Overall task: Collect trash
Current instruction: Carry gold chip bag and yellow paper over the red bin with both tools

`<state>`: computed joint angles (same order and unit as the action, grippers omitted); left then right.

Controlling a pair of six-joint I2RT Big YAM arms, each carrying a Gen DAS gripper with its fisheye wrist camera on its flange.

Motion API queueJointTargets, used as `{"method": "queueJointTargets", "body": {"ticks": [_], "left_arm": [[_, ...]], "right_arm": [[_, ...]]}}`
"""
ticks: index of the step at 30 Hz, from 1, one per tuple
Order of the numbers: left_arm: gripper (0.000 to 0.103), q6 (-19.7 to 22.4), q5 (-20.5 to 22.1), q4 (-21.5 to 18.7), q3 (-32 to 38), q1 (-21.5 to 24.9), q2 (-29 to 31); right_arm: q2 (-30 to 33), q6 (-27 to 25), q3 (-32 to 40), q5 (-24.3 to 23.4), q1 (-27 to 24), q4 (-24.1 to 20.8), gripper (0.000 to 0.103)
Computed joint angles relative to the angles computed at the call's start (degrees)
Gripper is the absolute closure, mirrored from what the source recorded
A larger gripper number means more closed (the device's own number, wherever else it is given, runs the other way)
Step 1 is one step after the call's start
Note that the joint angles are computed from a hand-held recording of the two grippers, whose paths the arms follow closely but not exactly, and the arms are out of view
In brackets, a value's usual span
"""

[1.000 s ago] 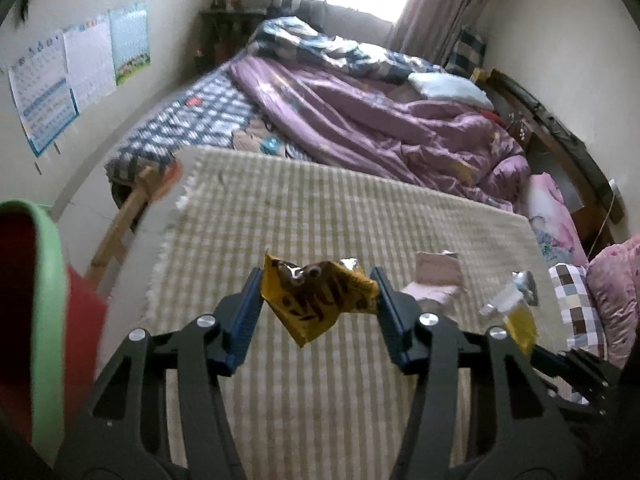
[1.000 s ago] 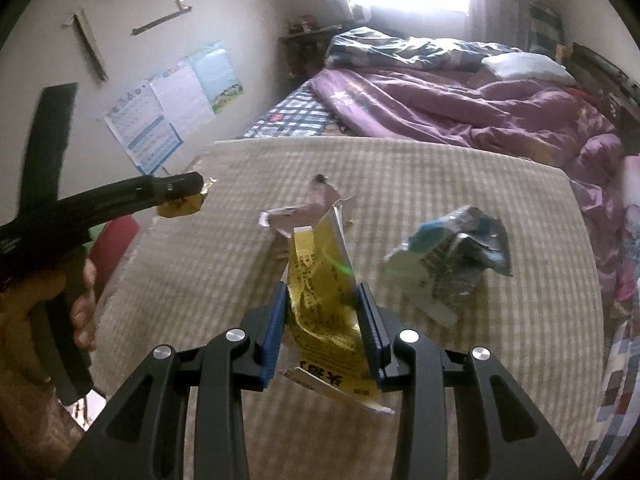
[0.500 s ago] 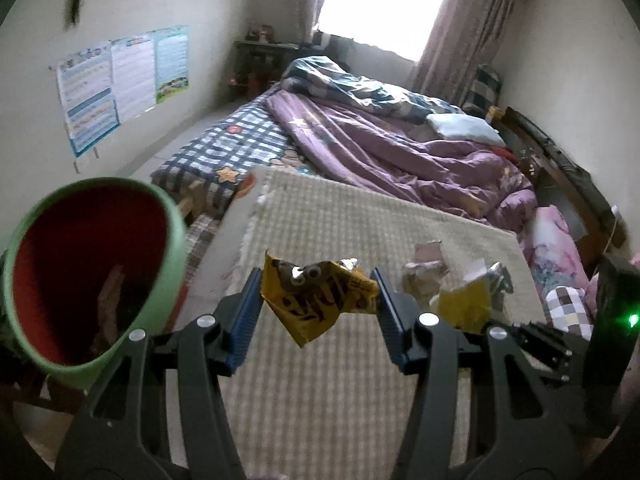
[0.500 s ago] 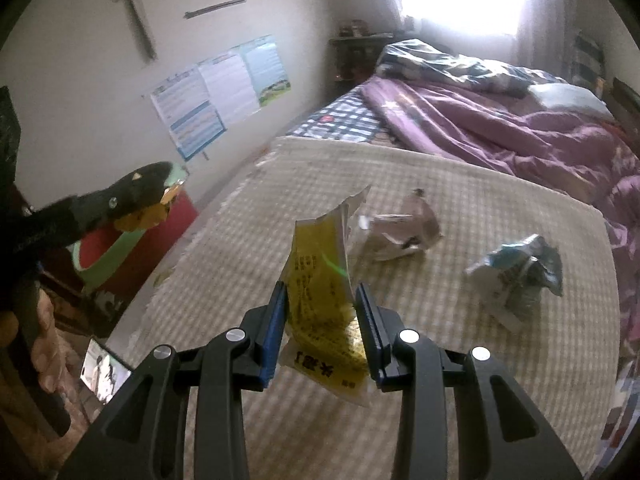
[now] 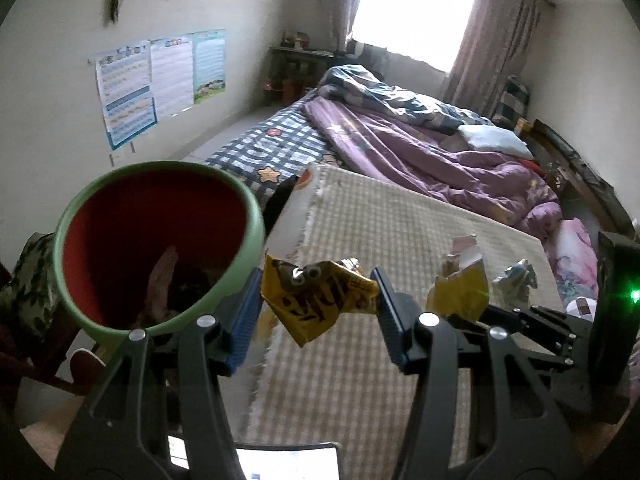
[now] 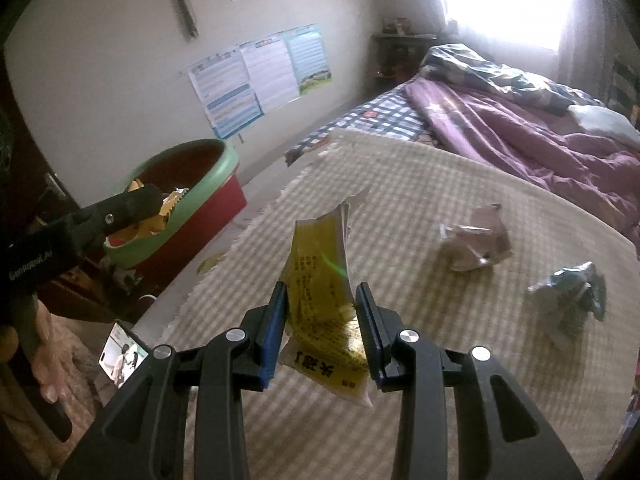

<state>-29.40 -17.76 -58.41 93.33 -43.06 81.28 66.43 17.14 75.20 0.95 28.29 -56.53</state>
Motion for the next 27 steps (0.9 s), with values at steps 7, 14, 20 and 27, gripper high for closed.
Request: {"method": "queueJointTargets", "body": {"ticks": [7,14,20,27], "left_arm": [[0.051,-2.31,-0.7,-0.55,-3.77,2.15,-3.02],[0.051,-3.46,-1.72,-0.6,-6.45,4.89,-5.31],[0.051,-4.53,-1.81,-0.22,-8.29,8.18,-6.82],[0.051,-4.19,-0.95,0.77,-9.32,10.69,-7.42]], "right_arm": [[3.18,-0.8,1.95,-1.34,2.22,0.35,0.069],[6.52,-1.69,4.38,-2.04,4.04,1.2,0.069],[8.43,-2.03,6.25,-1.92,5.69,1.81,0.069],[10.18,-2.1,7.84,-2.07,6.29,1.93,0.069]]}}
